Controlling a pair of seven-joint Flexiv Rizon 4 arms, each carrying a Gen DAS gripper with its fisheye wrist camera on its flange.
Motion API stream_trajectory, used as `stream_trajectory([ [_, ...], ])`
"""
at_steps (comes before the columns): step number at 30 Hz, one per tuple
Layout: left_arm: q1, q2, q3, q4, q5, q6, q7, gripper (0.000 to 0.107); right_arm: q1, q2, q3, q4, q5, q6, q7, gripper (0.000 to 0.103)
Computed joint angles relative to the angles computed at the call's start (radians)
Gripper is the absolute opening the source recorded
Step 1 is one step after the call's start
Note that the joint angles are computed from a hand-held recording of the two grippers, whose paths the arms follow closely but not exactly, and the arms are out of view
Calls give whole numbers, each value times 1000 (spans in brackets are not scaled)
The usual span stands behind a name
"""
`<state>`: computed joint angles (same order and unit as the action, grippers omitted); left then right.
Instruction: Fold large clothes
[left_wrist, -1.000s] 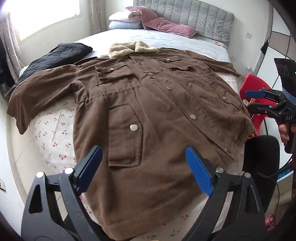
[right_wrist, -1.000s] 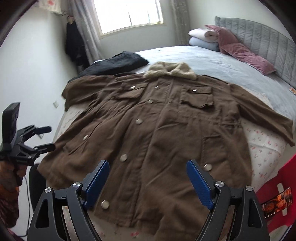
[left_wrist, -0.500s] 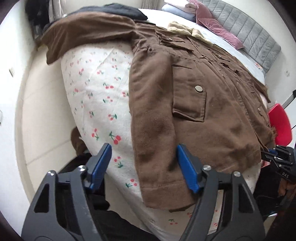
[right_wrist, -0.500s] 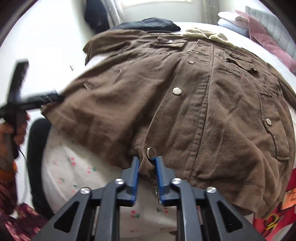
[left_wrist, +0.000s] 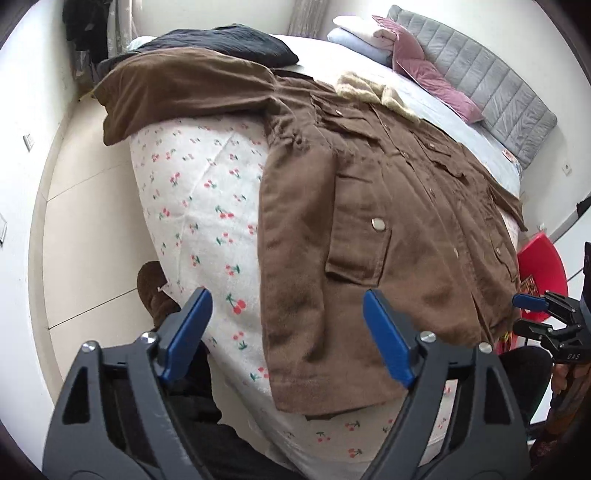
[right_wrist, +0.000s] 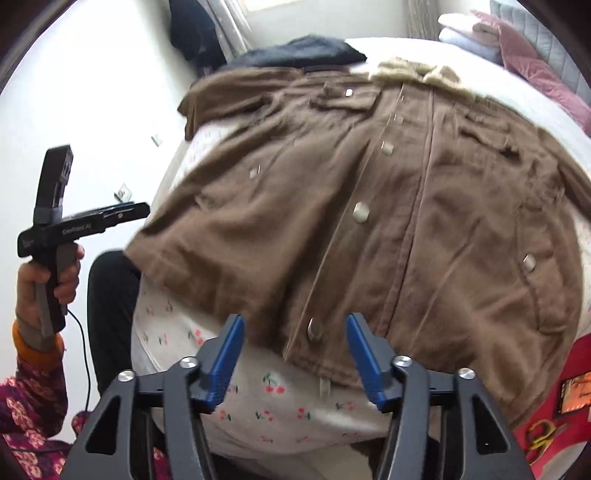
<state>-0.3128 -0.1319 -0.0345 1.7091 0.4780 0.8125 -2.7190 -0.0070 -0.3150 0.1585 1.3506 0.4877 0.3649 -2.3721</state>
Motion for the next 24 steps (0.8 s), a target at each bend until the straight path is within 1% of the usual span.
stream_trajectory([
  [2, 1, 1, 7, -42, 23, -76, -25, 84, 6, -35, -3, -71, 19, -1, 40, 65],
  [5, 10, -7, 13, -101, 48, -179, -56, 86, 38, -92, -4, -158, -1, 62, 126, 69],
  [6, 17, -10, 16, -113, 47, -192, -57, 88, 50, -116, -3, -192, -13, 81, 157, 71],
  [8, 39, -16, 25, -116, 26, -179, -51, 92, 68, -165, 1, -260, -39, 108, 212, 74],
  [11, 74, -33, 39, -125, -22, -166, -35, 92, 98, -247, 4, -373, -97, 122, 293, 77],
  [13, 93, -54, 49, -140, -41, -171, -27, 92, 127, -307, -4, -449, -156, 135, 341, 77],
  [15, 109, -78, 59, -161, -61, -178, -14, 92, 148, -360, -10, -518, -213, 138, 372, 78],
  [17, 126, -99, 71, -169, -81, -162, -2, 92, 161, -415, -9, -586, -254, 141, 385, 78],
  [19, 142, -116, 84, -168, -101, -129, 5, 92, 172, -469, -14, -648, -290, 149, 399, 78],
  [21, 159, -132, 97, -161, -123, -86, 11, 92, 167, -509, -4, -683, -296, 168, 408, 78],
  [22, 169, -138, 101, -156, -140, -66, 20, 92, 166, -529, -3, -702, -301, 160, 421, 78],
  [24, 202, -145, 105, -122, -197, 22, 60, 92, 163, -578, 3, -775, -308, 102, 459, 78],
])
